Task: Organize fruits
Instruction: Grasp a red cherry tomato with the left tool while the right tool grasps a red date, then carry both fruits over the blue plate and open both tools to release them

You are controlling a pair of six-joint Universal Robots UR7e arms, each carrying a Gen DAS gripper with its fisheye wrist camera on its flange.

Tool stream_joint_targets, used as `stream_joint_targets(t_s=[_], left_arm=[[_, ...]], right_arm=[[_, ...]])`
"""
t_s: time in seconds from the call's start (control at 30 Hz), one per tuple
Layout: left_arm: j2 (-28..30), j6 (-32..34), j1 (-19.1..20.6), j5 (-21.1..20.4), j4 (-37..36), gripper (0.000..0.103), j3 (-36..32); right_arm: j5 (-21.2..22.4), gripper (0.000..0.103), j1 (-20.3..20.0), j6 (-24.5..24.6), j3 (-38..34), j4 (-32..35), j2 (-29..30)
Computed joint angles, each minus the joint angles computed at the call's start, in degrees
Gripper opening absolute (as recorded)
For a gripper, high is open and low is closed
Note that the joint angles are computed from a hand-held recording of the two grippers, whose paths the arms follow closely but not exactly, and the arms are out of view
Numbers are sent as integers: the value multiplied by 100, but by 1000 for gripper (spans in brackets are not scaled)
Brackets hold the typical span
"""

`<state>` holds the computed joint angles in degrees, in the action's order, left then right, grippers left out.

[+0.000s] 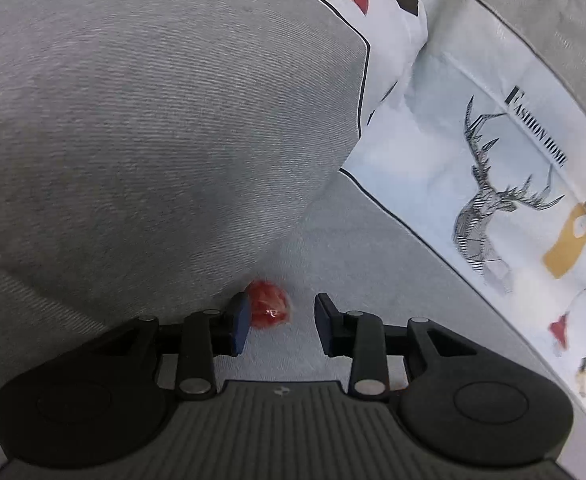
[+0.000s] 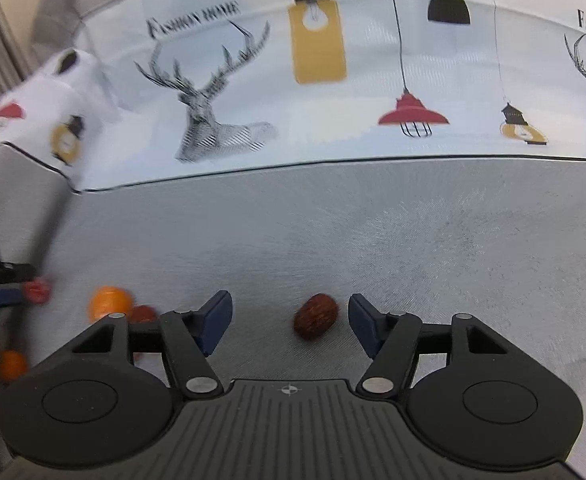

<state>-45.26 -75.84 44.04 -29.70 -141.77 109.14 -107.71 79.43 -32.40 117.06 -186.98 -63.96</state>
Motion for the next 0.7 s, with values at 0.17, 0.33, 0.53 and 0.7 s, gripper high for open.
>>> stream_joint_targets(t_s=[0.17, 0.33, 0.53, 0.7], left_arm=[[275, -289, 109, 344, 942, 46, -461], [318, -839, 121, 405, 2124, 30, -724], [237, -680, -74, 411, 2081, 29, -556], [279, 675, -416, 153, 752, 29, -200]], right_arm=[[-435, 60, 19, -353, -200, -381, 385], [-456, 29, 20, -560, -210, -607, 444], [-159, 28, 7, -373, -29, -573, 140], [259, 28, 96, -333, 301, -635, -383]])
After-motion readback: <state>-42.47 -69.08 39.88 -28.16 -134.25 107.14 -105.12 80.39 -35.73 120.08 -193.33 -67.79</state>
